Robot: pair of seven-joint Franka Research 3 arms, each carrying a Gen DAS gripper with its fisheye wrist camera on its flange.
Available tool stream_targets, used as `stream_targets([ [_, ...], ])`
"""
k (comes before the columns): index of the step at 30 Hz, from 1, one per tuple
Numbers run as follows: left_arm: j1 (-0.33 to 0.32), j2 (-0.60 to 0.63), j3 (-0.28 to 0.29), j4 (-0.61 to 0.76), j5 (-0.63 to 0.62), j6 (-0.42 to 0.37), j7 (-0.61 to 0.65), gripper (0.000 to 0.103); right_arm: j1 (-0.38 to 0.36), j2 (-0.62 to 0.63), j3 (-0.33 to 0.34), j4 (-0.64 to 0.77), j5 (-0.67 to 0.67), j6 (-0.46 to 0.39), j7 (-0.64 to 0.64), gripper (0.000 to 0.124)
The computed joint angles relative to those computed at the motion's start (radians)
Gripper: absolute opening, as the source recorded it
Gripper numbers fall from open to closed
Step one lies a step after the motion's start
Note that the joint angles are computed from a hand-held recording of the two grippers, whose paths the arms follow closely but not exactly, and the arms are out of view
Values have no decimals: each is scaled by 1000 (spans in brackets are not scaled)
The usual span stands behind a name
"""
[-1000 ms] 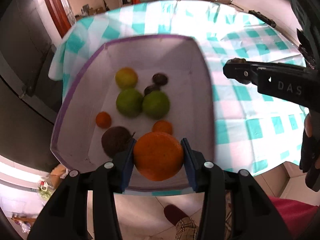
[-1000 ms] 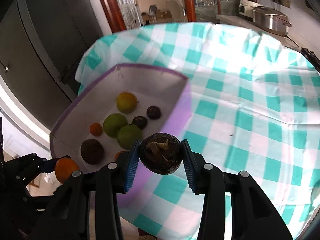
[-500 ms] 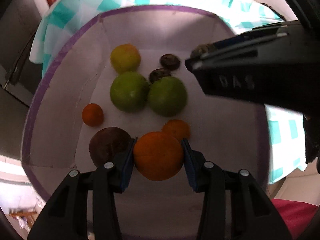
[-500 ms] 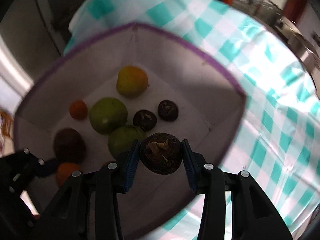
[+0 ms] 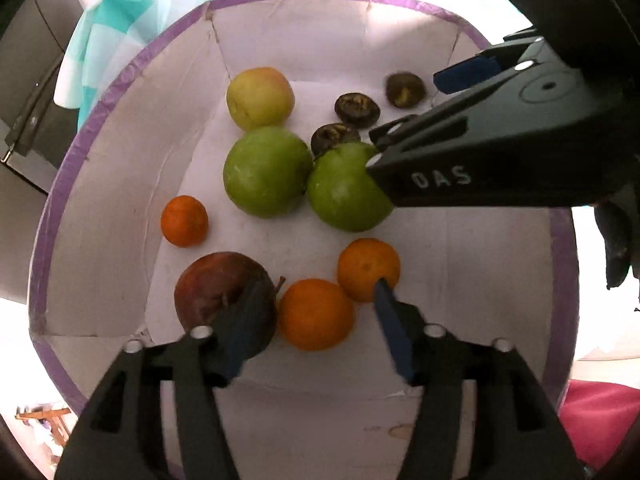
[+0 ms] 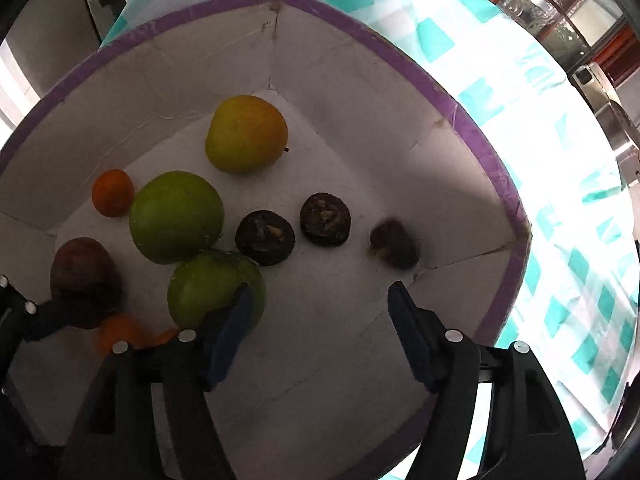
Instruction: Organize fruits
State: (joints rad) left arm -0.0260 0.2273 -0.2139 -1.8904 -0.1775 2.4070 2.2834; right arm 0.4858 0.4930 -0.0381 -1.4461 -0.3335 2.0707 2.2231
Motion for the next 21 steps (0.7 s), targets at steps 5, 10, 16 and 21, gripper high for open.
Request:
stream_targets([
  [5, 5, -15, 2, -14, -3, 15, 20, 70, -1, -42, -3, -55, -5, 52, 40, 77],
  [10, 30, -41, -2, -21, -101, 50, 58, 83, -22, -107, -2, -131, -2, 149, 115, 82],
  [16, 24, -68, 10, -36, -146, 129, 44, 100, -54, -158, 12, -195, 30, 254, 167, 85],
  [21, -15, -76, 41, -57, 27, 220, -130, 101, -61, -165, 20, -190, 48, 275, 182, 85],
])
